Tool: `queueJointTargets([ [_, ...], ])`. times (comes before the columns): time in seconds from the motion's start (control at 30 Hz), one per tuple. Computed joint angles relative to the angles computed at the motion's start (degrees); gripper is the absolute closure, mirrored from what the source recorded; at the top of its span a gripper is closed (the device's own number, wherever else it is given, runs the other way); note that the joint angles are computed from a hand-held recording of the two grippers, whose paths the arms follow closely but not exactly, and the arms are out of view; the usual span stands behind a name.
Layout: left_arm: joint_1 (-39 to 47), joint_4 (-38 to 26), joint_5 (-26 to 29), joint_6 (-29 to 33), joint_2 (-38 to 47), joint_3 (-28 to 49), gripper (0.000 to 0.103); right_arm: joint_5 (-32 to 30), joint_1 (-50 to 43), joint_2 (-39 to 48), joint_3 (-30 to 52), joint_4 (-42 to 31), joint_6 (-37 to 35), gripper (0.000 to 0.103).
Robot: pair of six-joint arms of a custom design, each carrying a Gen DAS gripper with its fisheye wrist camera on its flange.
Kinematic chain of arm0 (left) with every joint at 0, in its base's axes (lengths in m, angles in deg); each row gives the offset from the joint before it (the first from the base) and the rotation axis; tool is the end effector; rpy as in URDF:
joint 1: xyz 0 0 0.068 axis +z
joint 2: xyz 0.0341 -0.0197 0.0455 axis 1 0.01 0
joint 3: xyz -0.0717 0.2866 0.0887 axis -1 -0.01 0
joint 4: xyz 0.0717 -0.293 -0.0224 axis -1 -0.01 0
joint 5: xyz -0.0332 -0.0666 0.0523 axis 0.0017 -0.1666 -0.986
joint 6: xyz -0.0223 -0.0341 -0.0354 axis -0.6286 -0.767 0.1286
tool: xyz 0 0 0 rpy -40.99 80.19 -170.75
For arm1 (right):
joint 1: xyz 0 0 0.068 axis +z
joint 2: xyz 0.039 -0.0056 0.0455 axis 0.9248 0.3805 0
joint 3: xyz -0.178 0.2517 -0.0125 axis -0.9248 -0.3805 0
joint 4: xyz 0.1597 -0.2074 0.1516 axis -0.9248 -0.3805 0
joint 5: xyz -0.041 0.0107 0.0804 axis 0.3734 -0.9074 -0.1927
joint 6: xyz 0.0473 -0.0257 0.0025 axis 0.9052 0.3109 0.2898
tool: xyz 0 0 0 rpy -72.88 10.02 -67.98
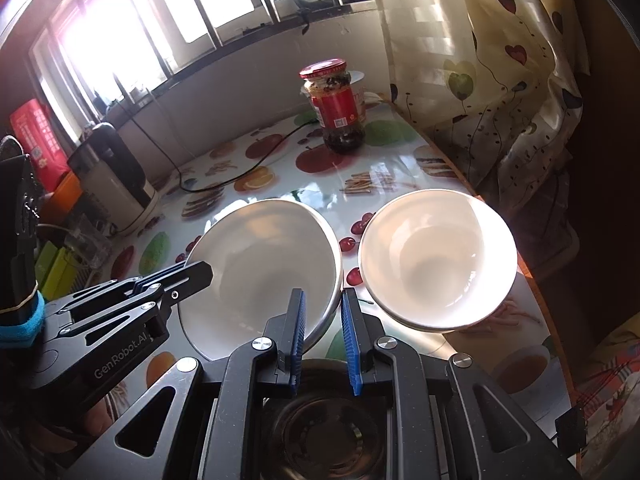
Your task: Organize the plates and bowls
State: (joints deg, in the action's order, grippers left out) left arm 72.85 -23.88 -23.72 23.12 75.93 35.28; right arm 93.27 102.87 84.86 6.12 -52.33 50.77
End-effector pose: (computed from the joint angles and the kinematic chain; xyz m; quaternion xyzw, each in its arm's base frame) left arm 0.2912 -0.0968 0.1167 0.2614 0.9085 -0.1466 0.2910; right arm 0.2068 0.1309 0.1088 0.1737 0.9165 0.0912 0.3486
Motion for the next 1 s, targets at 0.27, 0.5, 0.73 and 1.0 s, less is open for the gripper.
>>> queueJointTargets([
  [0.27, -0.21, -1.47, 0.44, -0.41, -5.87, -2.71, 0.094, 2.95, 2.95, -5.49, -0.61, -5.16, 2.16, 0.085],
  [0.5, -0.33, -3.04, 0.90, -0.42, -10.28, -4.78, 0.094, 6.53, 6.80, -10.20, -0.92, -10.08, 4.93, 0.085],
  [0.73, -0.42, -4.63, 1.11, -0.50, -14.33, -6.49, 0.094, 9.44, 10.47, -13.66, -1.26, -14.21, 8.02, 0.085],
  [1.0, -0.89, -6.15, 0.93, -0.59, -18.31, -8.48, 0.094, 12.39, 14.95, -16.66, -1.84, -18.70, 12.14, 0.085],
])
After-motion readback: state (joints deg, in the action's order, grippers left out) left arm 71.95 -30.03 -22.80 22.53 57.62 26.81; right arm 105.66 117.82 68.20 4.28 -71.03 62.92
